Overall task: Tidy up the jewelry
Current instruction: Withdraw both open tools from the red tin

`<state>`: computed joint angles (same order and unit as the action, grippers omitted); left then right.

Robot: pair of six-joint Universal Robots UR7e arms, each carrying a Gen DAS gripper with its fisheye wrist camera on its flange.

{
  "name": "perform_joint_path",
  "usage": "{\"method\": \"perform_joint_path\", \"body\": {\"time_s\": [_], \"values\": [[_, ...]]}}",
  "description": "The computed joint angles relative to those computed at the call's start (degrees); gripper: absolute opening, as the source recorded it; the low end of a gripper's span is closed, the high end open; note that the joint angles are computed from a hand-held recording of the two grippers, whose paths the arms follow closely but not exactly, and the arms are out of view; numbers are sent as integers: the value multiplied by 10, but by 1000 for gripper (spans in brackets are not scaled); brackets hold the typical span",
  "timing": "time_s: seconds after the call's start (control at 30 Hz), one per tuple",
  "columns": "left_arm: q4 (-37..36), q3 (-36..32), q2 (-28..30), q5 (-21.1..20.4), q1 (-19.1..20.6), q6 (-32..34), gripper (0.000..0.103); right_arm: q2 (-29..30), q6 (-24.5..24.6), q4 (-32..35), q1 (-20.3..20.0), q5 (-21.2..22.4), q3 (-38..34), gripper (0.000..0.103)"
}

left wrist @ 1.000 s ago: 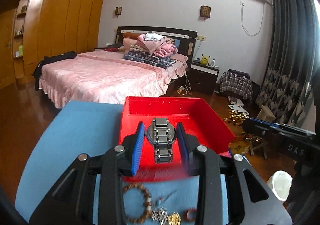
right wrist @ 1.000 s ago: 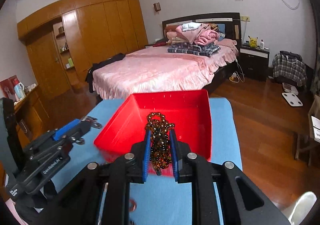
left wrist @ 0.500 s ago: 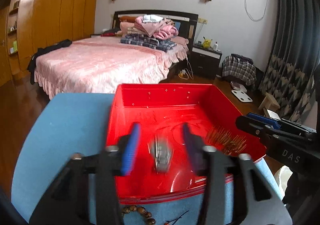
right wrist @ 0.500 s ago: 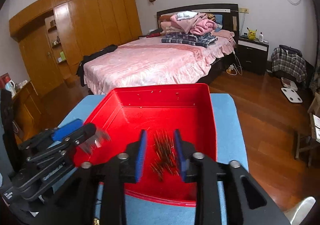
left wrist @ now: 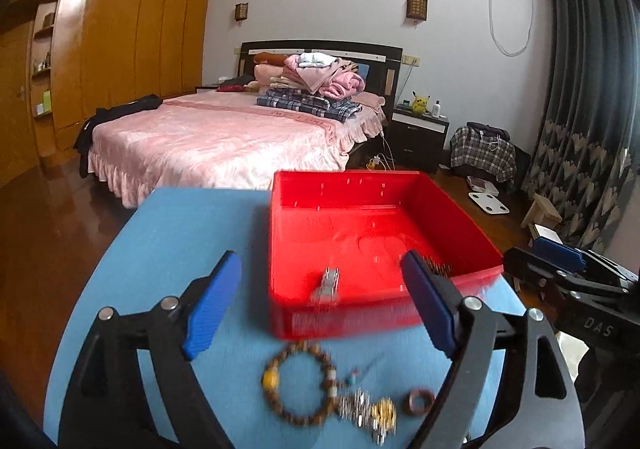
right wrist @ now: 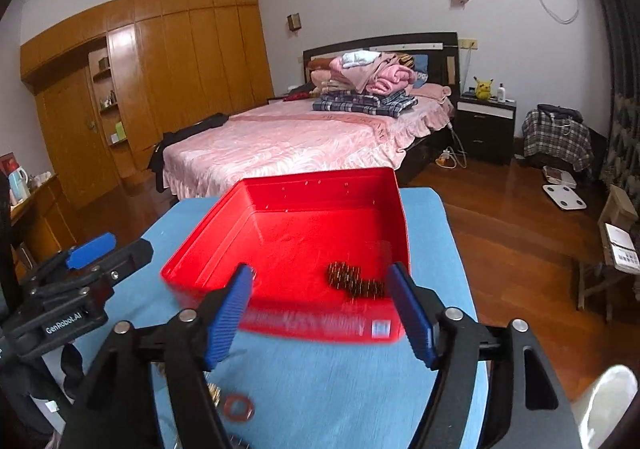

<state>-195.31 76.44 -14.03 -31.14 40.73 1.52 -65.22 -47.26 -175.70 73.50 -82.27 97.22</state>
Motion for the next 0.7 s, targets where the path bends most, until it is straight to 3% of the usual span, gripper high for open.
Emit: {"method": "perform_joint_path", "body": {"time_s": [0.33,0.5,0.7], "values": [[-3,151,-31,73,-46,-93,83,-68,-37,-131,-34,12,172,72],[57,208,-48,64,-56,-181,83,-91,-43,-160,-55,35,226,72],[102,226,-44,48,-59,-231,80,-100,-54,-173,-71,37,249,72]]}}
